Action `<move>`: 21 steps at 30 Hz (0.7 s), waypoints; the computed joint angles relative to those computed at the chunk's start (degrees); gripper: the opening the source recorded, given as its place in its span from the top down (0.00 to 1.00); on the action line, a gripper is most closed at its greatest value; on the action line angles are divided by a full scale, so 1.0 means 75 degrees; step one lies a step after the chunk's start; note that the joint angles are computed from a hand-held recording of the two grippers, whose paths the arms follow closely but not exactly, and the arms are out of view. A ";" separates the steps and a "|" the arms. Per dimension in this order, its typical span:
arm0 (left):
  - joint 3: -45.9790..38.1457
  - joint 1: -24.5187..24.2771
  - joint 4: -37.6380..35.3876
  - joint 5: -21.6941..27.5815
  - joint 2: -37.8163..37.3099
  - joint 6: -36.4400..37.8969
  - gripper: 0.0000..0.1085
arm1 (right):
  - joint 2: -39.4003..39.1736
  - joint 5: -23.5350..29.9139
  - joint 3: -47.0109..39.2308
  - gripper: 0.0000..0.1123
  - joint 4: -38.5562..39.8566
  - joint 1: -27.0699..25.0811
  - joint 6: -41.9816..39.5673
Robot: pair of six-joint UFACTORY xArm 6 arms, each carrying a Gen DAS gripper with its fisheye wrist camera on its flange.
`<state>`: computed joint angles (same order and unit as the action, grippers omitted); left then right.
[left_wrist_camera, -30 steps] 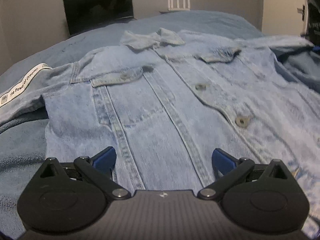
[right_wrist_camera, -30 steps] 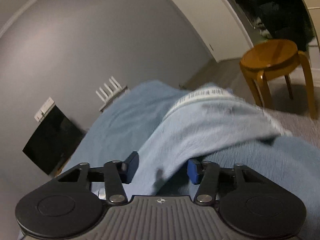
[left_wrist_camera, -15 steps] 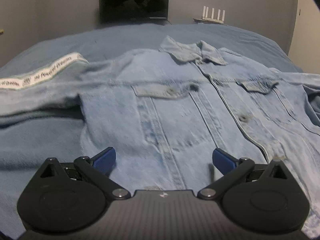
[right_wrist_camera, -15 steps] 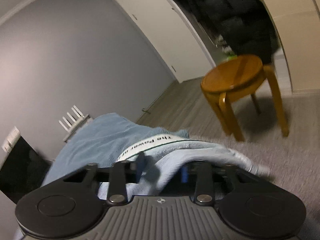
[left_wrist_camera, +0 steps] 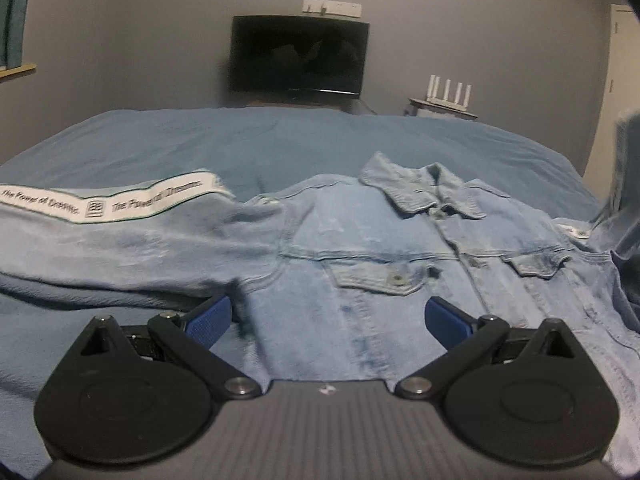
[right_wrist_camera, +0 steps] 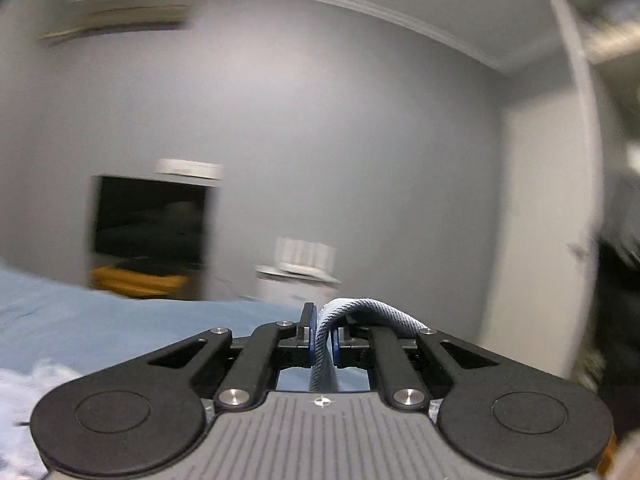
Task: Fold large clothes
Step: 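Grasp the denim sleeve cuff with the right gripper and lift it, then lay the held sleeve across the jacket body and open the right gripper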
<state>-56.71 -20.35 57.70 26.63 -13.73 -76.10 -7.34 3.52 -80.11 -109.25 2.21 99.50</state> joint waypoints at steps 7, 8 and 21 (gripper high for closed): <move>0.0586 0.0475 0.0025 -0.0461 -0.0610 -0.0540 0.05 | 0.0991 0.0061 -0.0230 0.93 0.0991 0.2397 -0.2331; 0.0641 0.0544 -0.0056 -0.0586 -0.0645 -0.0544 0.05 | 0.1108 0.0166 -0.0066 0.93 0.1248 0.2755 -0.2713; 0.0796 0.0571 0.0091 -0.1027 -0.0797 -0.0206 0.05 | 0.1369 0.2076 0.1970 0.46 0.0992 0.5003 -0.1641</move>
<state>-50.74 -16.07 58.38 18.93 -19.71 -77.65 2.93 19.09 -65.34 -101.81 39.73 87.19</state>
